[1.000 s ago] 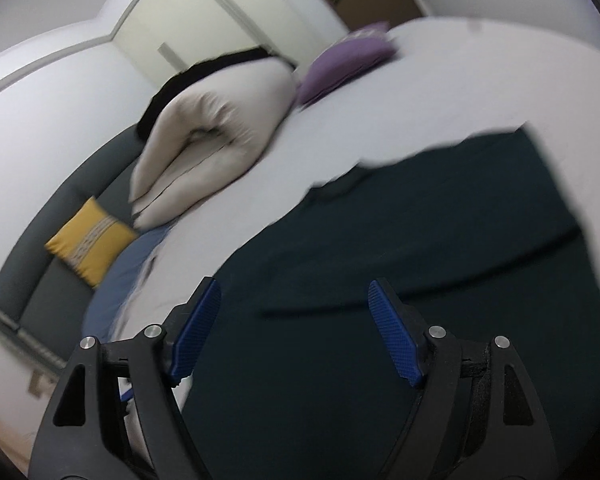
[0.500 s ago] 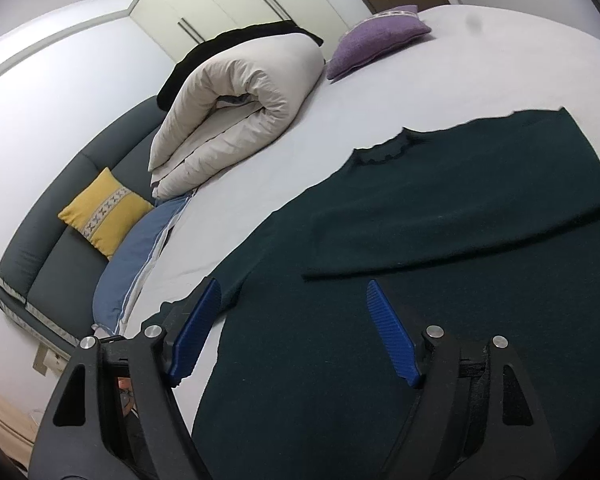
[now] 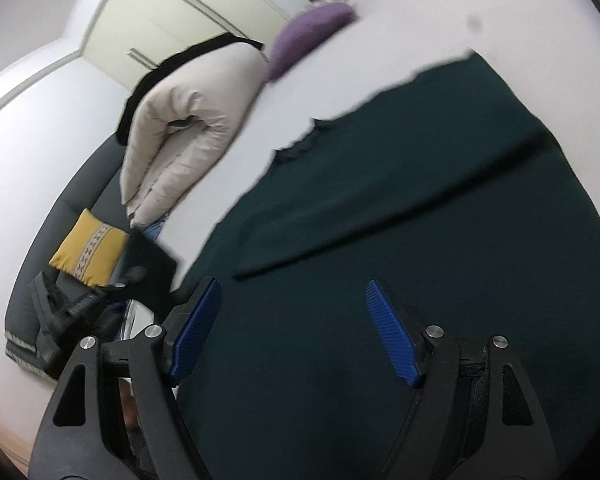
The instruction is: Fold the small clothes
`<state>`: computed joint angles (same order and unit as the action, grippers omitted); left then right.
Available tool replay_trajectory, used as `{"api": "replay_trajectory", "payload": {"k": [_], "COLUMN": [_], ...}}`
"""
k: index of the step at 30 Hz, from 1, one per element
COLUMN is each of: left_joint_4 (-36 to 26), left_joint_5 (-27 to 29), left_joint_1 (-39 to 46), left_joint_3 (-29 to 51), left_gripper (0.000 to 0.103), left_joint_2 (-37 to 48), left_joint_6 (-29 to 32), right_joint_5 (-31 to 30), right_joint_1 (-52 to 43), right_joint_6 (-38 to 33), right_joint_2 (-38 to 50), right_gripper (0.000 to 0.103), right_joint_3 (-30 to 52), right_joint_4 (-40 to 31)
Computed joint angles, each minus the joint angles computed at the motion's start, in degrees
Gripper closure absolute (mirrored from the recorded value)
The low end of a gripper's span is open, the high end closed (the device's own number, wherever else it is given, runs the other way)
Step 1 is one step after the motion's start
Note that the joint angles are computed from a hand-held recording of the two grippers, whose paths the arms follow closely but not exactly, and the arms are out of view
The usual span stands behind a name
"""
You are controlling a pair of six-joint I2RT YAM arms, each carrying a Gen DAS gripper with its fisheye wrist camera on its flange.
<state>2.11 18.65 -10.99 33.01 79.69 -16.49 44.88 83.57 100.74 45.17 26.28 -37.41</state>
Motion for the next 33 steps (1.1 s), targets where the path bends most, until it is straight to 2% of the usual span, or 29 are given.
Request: {"api": "replay_trajectory", "payload": {"k": [2,3,4,5,7,8,10,12,15,16,17,19,20,21,22,23,30,33], "left_joint_4": [1.0,2.3,3.4,1.1,-3.0,-5.3,-10.7,-14.6,-16.2,-16.1,-16.4,-16.8,-16.2,-16.0,-15.7,-13.3,-7.3,-5.9], "left_joint_5": [-2.1,-2.0,-0.9,0.0,3.4,5.7,10.9,16.6,20.4,20.9,21.8,23.3,23.4,23.8,24.0,23.0,19.3,16.5], "left_joint_1": [-3.4,-3.5,-2.4,-0.9,4.2,7.3,15.9,26.7,36.8,38.8,41.2,45.7,46.7,48.1,48.6,46.8,41.2,38.2], "left_joint_3": [-0.5,-2.6,-4.7,-5.8,-8.9,-11.4,-11.4,-10.1,-8.5,-8.1,-7.2,-5.7,-5.3,-4.4,-4.0,-4.8,-2.4,-0.4], "left_gripper": [0.061,0.061,0.057,0.045,0.029,0.028,0.028,0.028,0.028,0.029,0.029,0.029,0.029,0.029,0.029,0.029,0.029,0.029], "left_joint_2": [5.6,4.8,2.7,-0.5,-9.6,-15.4,-19.5,-18.9,-14.6,-12.8,-10.6,-7.2,-6.0,-4.5,-3.7,-4.0,-2.4,-1.2], "left_joint_6": [-1.0,-1.3,-0.8,0.5,3.6,5.4,9.8,14.3,19.3,20.5,21.9,24.3,24.5,25.0,24.8,22.1,14.7,12.2], "right_joint_5": [-1.7,-3.2,-5.7,-7.5,-10.9,-12.3,-17.5,-22.6,-30.9,-33.7,-34.7,-32.9,-32.6,-32.7,-32.0,-31.4,-20.2,-20.3], "right_joint_1": [-0.9,-2.0,-3.8,-5.8,-9.9,-11.3,-16.3,-20.6,-26.0,-27.2,-27.6,-27.8,-27.9,-28.0,-27.8,-27.3,-23.5,-27.6], "right_joint_6": [1.5,1.4,0.6,-0.9,-5.9,-8.1,-14.4,-19.9,-25.9,-27.4,-28.3,-31.8,-34.0,-34.7,-35.1,-36.0,-49.9,-55.0], "right_joint_2": [-3.4,-4.6,-6.7,-7.0,-6.3,-4.8,0.6,9.6,26.5,32.1,36.2,42.8,45.3,46.8,47.5,46.9,39.9,34.7], "right_gripper": [0.027,0.027,0.027,0.027,0.027,0.026,0.026,0.026,0.026,0.026,0.026,0.039,0.062,0.078,0.084,0.097,0.097,0.097], "right_joint_3": [-3.3,-4.9,-6.8,-8.1,-9.5,-9.5,-9.1,-7.0,-0.2,3.0,6.0,12.9,16.3,19.1,21.6,22.4,34.0,32.2], "right_joint_4": [-0.1,1.0,2.5,5.0,10.2,13.0,21.6,30.4,40.5,41.4,40.6,36.5,33.7,30.3,26.7,26.0,13.4,13.4]}}
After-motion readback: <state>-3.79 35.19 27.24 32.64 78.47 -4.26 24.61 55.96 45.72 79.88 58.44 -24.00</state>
